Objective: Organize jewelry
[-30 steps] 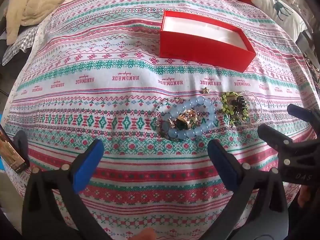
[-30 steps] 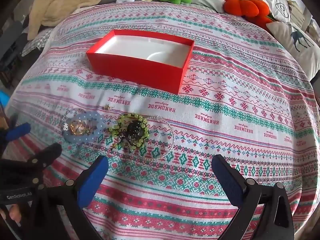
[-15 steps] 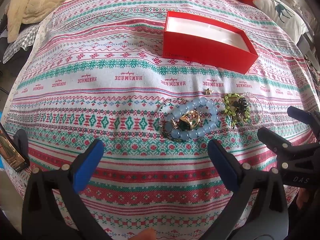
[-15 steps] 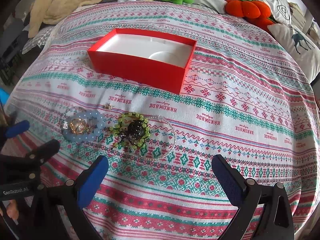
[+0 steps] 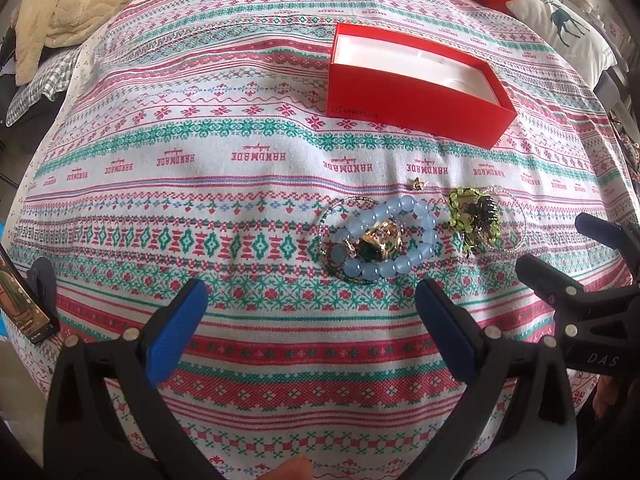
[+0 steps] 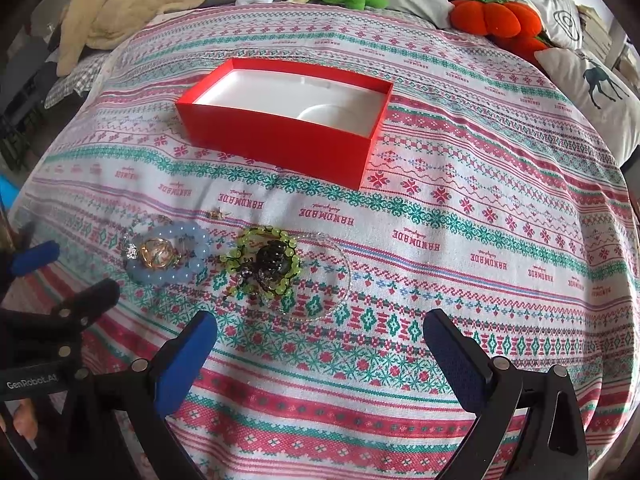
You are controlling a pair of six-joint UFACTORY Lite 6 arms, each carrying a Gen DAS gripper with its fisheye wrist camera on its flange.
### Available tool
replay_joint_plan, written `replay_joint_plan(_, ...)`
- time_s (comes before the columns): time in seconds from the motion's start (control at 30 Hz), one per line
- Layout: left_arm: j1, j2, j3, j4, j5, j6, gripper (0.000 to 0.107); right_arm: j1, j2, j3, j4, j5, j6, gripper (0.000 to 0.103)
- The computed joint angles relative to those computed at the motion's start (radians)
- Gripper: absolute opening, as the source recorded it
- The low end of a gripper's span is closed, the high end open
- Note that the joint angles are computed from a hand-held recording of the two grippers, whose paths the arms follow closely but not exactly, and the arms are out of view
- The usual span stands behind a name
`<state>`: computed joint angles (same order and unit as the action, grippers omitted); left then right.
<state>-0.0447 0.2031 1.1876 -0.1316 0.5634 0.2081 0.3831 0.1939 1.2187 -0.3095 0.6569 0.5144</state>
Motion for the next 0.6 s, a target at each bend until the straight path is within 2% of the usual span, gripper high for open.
replay_joint_plan(0.6,-0.002,-0.003,-0.001,0.004,-0.001,-0.002,0.103,0.0,0.0,0.001,0.0,0.001,-0.002,0.103)
